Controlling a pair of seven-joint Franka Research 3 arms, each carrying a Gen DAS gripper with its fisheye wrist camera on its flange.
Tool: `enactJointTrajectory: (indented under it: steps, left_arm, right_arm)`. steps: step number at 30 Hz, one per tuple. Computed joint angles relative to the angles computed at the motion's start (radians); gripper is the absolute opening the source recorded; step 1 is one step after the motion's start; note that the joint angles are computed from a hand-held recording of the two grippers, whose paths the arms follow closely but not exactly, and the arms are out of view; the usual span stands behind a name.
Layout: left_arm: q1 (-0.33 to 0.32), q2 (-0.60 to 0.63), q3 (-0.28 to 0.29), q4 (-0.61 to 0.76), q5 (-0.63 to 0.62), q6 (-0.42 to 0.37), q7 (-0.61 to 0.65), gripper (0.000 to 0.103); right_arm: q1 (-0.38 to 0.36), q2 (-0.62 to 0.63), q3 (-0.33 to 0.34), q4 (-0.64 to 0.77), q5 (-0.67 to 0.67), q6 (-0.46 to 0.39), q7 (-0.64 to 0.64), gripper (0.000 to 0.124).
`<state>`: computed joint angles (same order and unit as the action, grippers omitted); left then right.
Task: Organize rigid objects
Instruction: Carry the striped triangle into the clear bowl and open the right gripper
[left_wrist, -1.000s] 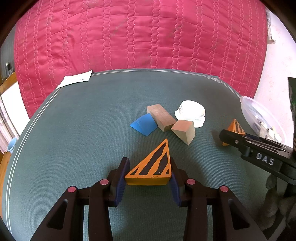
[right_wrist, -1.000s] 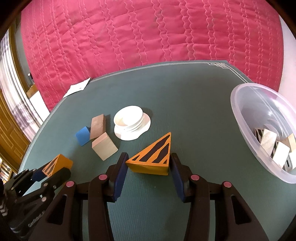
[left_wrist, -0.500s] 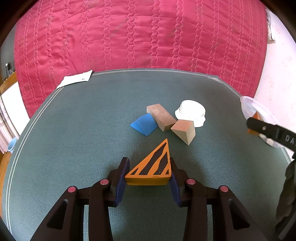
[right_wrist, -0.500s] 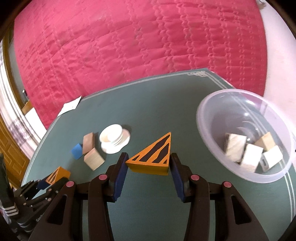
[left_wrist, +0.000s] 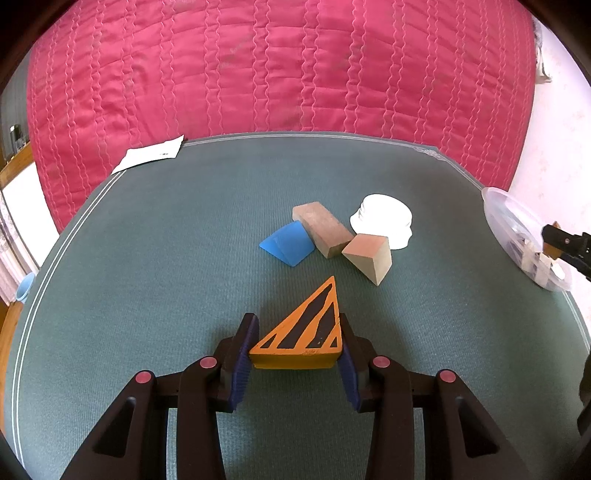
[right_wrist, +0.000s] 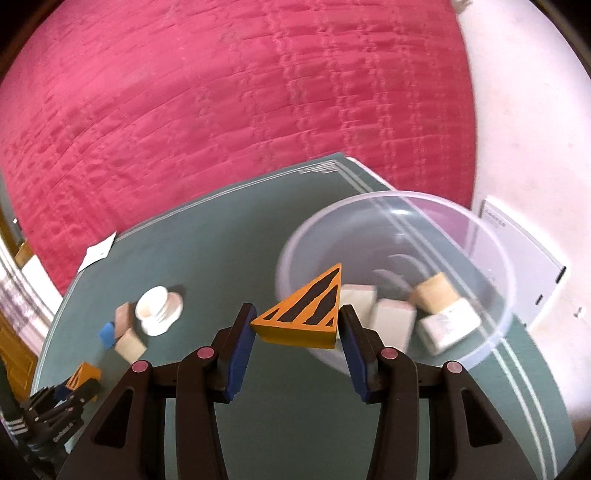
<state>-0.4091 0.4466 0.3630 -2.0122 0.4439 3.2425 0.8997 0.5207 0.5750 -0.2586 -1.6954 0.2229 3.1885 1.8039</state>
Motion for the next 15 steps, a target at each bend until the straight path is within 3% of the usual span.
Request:
enactJointTrajectory:
  steps: [9,15]
  left_arm:
    - [0.001,-0.001,-0.002,0.004,0.006,-0.011,0.003,0.043]
    - [-0.027,0.003,0.026,0.012,0.035,-0.028,-0.03,0.043]
  right_arm:
    - [0.075,-0.011,-0.154,-0.058,0.029,0.013,0.074,0.047]
    - [0.071,0.002,-0.186,-0.053,0.025,0.007,0.096,0.047]
